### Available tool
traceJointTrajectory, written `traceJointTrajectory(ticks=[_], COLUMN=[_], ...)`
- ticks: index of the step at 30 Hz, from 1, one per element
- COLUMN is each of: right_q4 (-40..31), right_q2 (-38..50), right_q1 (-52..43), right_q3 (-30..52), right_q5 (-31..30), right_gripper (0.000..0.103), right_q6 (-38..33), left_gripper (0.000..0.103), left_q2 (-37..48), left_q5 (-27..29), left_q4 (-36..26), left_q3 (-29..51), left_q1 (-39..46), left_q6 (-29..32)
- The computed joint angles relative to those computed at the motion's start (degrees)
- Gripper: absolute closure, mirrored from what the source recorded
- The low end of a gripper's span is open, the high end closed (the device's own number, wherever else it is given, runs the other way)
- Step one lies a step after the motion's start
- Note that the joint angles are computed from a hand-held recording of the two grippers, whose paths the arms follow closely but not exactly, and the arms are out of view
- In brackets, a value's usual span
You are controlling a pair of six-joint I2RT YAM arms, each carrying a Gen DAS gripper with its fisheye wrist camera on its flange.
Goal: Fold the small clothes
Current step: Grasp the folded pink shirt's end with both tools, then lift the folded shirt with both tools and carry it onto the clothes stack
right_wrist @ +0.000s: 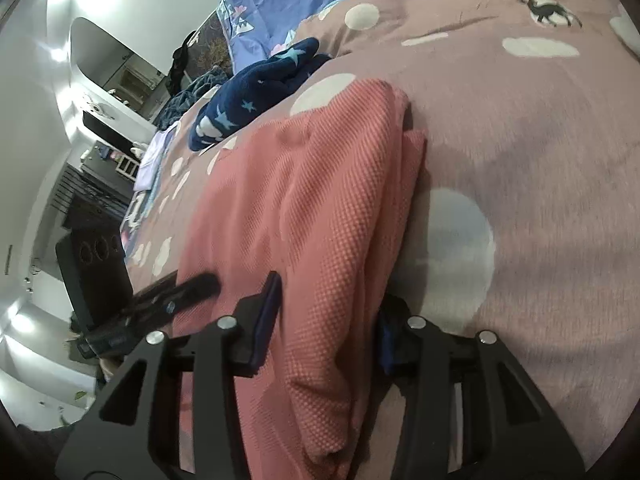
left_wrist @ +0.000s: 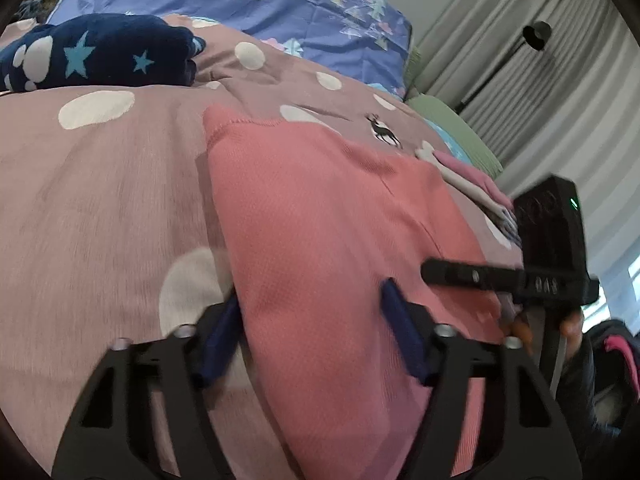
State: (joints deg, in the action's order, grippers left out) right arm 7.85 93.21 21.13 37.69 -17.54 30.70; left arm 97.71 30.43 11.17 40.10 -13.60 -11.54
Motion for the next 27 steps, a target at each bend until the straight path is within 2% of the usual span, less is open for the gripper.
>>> traceJointTrajectory(ticks=[1,2,3,4,6,7,10,14,19,22,25,27], right_q4=[-0.37,-0.43,-0.49,-0.50,-1.25,-3.32,-10.54,-24.46,-42.55,-58.83,-75.78,-82.94], right_q2=[-0.78,-1.41,-2.63,-5.07,-9.39,-13.32,-23.08,-37.76,-48.11,-53.79,-57.28,-59.23], right_q1=[1.56,2.87,4.40,6.14,9.16,11.97,19.07,29.08,41.53,48.35,54.17,54.24], right_q3=[-0.09,-0.26,-0.65,-1.56,-2.55,-2.81,-2.58,-0.70,3.12,6.07,8.48,9.81], right_q5=[2.96,5.26,7.64,9.59,13.10,16.92,27.52,44.06,63.93,73.92,80.75,82.93], right_gripper=[0.067,0.074,0.083,0.084,0.085,0.085,0.085,0.085,0.085,0.085,0.085,0.085], right_q6=[0.50,1.26,2.62,4.51,5.59,5.53,5.23,6.73,14.30,24.49,38.20,42.89], left_gripper=[0.054,0.062,0.065,0.068,0.070,0.070,0.070,0.070,0.070,0.070,0.070,0.070], left_q2=[0.32,-0.30,-1.61,-3.69,-10.33,-13.66,-21.29,-26.31,-21.84,-15.46,-9.04,-5.30], left_q5=[-0.15,-0.80,-2.22,-4.71,-10.54,-12.30,-15.00,-20.21,-28.71,-30.95,-32.36,-33.43], left_q4=[-0.30,-1.10,-1.74,-2.61,-5.06,-6.47,-11.56,-15.37,-14.49,-14.45,-15.44,-16.64], left_q3=[0.61,0.87,0.55,0.00,-1.56,-1.86,-0.46,3.89,11.48,18.60,26.19,31.38], left_q1=[-0.07,-0.62,-1.44,-2.71,-6.22,-7.68,-11.54,-19.33,-31.33,-36.64,-40.21,-41.98], left_q6=[-0.18,0.30,1.28,2.68,5.21,5.43,5.89,6.04,6.82,7.03,8.09,9.19])
